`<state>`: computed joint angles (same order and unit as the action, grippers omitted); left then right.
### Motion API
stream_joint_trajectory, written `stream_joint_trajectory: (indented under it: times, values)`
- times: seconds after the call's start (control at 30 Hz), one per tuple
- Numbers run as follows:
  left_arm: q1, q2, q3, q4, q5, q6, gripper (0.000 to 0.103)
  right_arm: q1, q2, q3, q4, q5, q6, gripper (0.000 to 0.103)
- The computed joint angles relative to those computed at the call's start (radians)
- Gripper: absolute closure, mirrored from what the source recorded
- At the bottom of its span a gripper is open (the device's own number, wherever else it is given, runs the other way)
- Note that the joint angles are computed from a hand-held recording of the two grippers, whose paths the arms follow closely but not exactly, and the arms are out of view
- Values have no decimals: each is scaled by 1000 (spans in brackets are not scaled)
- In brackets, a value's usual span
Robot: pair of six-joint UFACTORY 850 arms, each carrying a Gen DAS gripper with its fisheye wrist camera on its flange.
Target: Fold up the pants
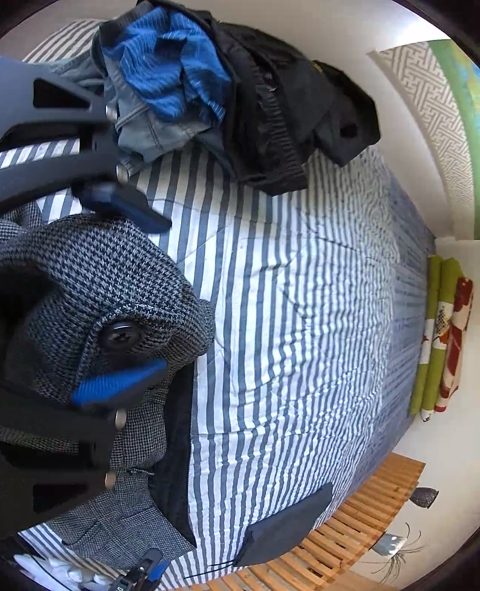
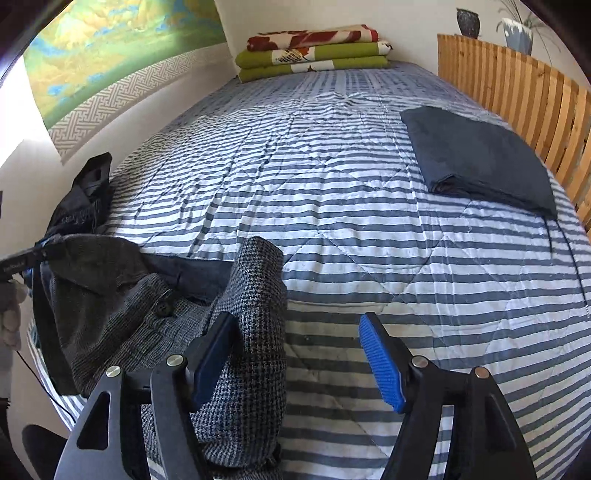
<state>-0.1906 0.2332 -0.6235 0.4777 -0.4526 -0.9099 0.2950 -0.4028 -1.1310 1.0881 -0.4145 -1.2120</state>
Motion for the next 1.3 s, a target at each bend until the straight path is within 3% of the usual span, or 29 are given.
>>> stream_joint_trajectory:
  times: [0.07, 0.1, 0.13, 0.2, 0.3, 0.43, 0.47, 0.53, 0.57, 0.63, 0.67, 0.73, 0.8, 0.87, 0.97, 1.1, 1.2, 1.23, 1.3]
  values:
    - [32, 3, 26, -90, 37, 72, 81, -12, -47, -41, 2, -72, 30, 38]
    - [41, 30, 53, -121, 58, 97, 84, -16, -59, -51, 1, -102, 40, 45]
    - [40, 58, 73, -127, 59, 105, 84, -19, -65, -55, -1, -125, 45, 66]
    - [46, 151, 134, -185, 52, 151, 85, -18, -62, -52, -16, -163, 51, 87]
    - [58, 349, 233, -347, 5, 266, 85, -24, -11, -2, 25, -178, -25, 92]
    - [-41, 649, 335, -293, -158, 100, 85, -67, 51, 44, 42, -321, -57, 93]
    - [-72, 711, 358, -283, -198, 51, 82, -79, 64, 55, 39, -364, -53, 93]
    - [-157, 774, 393, -211, -295, -76, 65, -98, 82, 73, 28, -448, -43, 93]
    - [-222, 761, 401, -130, -348, -170, 46, -100, 92, 84, 19, -460, -40, 93]
    - [-305, 743, 406, -18, -425, -300, 41, -79, 108, 107, -26, -411, -34, 89]
    - [-311, 757, 406, -4, -438, -314, 41, -59, 113, 116, -66, -358, -26, 84]
    - [-312, 752, 388, 42, -421, -334, 39, -24, 124, 132, -138, -255, 0, 55]
    - [-308, 691, 353, 86, -377, -306, 27, -23, 137, 148, -90, -214, -75, 53]
    - [-246, 576, 306, 81, -277, -216, 24, -29, 138, 141, -56, -197, -115, 51]
    - [-151, 409, 254, 60, -166, -127, 24, -47, 108, 96, -32, -223, -114, 46]
    - [-35, 208, 206, -77, -55, 67, 19, -63, 40, 13, -28, -292, -101, 44]
    - [-12, 126, 198, -62, -17, 80, 20, -67, -8, -44, -29, -351, -90, 43]
    - [-4, 119, 202, -74, 1, 97, 22, -68, -25, -63, -22, -377, -93, 43]
    - [25, 121, 209, -159, 30, 182, 46, -63, -67, -107, -28, -429, -95, 40]
